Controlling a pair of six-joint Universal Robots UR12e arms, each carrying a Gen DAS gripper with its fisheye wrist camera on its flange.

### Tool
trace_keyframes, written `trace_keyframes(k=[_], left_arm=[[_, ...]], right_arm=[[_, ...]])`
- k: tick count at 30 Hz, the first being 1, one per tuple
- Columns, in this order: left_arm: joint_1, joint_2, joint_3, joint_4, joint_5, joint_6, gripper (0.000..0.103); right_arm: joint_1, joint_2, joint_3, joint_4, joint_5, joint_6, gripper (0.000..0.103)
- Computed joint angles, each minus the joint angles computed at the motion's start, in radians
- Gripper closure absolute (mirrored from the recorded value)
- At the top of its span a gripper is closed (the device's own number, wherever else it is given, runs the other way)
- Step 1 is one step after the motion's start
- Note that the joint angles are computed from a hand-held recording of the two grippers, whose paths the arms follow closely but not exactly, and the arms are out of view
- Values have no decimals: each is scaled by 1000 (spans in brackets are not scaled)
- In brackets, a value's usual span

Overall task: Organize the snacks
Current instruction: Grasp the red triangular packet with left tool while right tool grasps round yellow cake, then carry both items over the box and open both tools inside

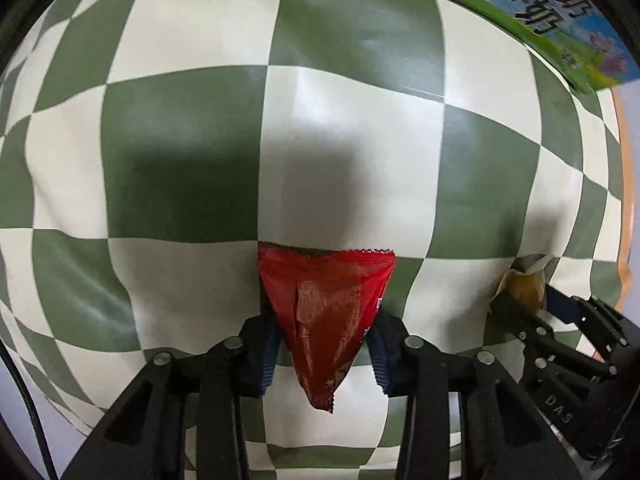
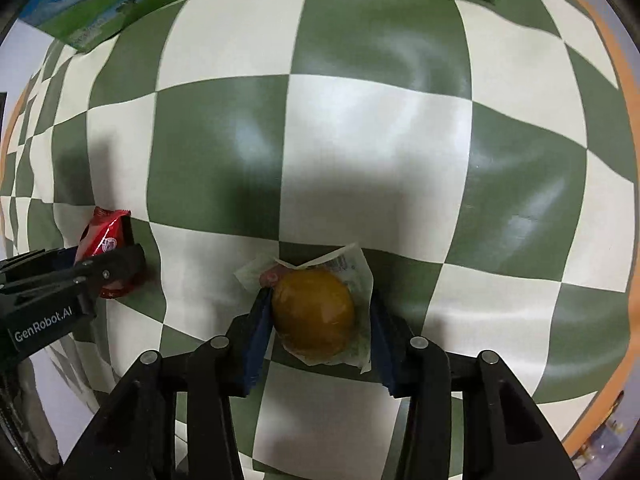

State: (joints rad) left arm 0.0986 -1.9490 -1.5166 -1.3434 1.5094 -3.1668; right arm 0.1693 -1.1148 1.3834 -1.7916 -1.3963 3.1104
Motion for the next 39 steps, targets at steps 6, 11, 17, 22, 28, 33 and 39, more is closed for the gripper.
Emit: trace_keyframes(k=[6, 11, 17, 22, 28, 33, 39], left_arm=[[7, 34, -11, 18, -32, 23, 69], [12, 64, 18, 43, -101, 39, 69], [31, 14, 198, 39, -220, 51, 69], [21, -70, 365, 54, -206, 50, 69], [22, -246, 642, -92, -134, 58, 69], [29, -375, 811, -218, -93, 53, 68], [29, -474, 940, -342, -46, 49, 58]], right_arm=[[-21, -37, 14, -25, 91, 52, 56], [-51, -59, -8, -56, 168, 60, 56], [-83, -45, -128, -98, 268, 89, 56], [-82, 56, -326, -97, 275, 106, 56], [-68, 224, -582, 23, 207, 100, 56], [-60, 325, -720, 145, 159, 104, 56], [-58, 407, -839, 286, 154, 114, 36]])
